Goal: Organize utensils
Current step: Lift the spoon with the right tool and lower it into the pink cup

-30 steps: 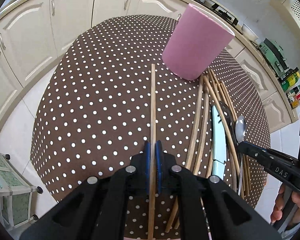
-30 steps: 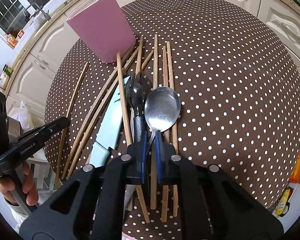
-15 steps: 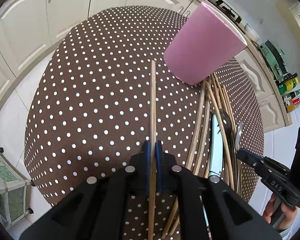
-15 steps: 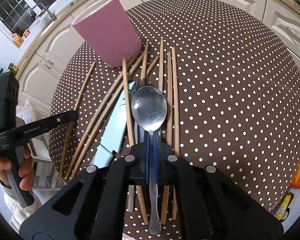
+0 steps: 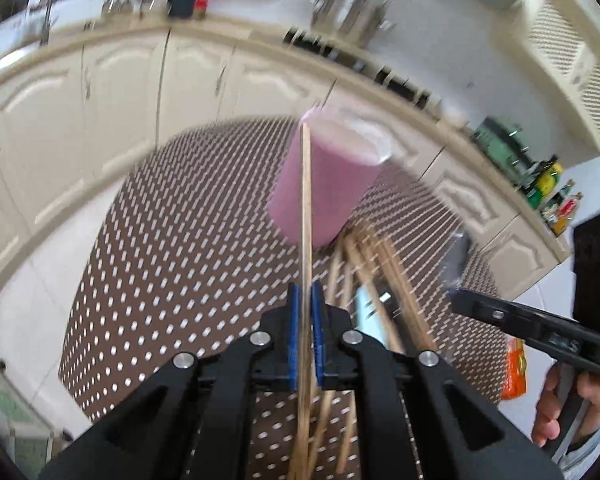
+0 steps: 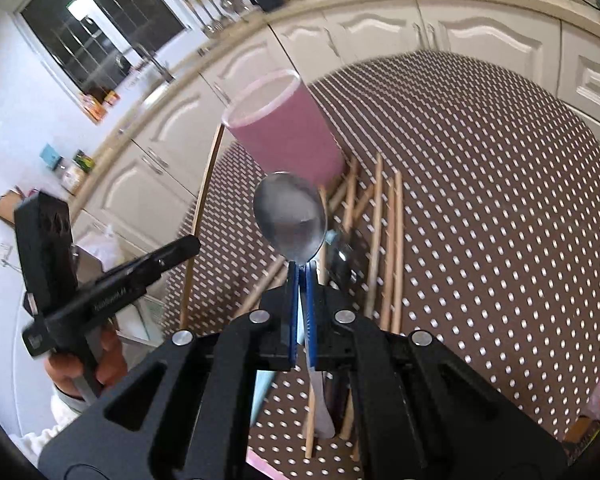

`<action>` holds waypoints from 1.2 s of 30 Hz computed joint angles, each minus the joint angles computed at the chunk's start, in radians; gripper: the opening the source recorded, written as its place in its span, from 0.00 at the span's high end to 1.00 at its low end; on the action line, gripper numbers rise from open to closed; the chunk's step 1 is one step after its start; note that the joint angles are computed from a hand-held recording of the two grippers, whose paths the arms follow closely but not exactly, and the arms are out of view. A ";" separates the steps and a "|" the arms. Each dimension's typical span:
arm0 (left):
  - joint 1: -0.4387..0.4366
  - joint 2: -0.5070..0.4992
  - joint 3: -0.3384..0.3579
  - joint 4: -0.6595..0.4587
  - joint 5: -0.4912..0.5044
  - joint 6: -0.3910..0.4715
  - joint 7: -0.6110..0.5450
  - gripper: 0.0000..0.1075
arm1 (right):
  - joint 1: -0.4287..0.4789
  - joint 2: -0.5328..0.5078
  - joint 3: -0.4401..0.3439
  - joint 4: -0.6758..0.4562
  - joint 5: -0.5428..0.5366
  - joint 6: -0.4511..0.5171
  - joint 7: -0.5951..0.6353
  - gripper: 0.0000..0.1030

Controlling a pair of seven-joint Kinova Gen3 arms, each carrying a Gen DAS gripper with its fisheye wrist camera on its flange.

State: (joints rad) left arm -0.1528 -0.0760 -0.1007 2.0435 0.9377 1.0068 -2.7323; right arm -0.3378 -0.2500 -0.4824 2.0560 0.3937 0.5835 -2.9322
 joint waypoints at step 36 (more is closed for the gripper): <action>-0.054 0.016 -0.023 0.016 -0.038 -0.025 0.034 0.94 | -0.403 0.451 0.242 -0.457 0.005 0.564 0.610 0.82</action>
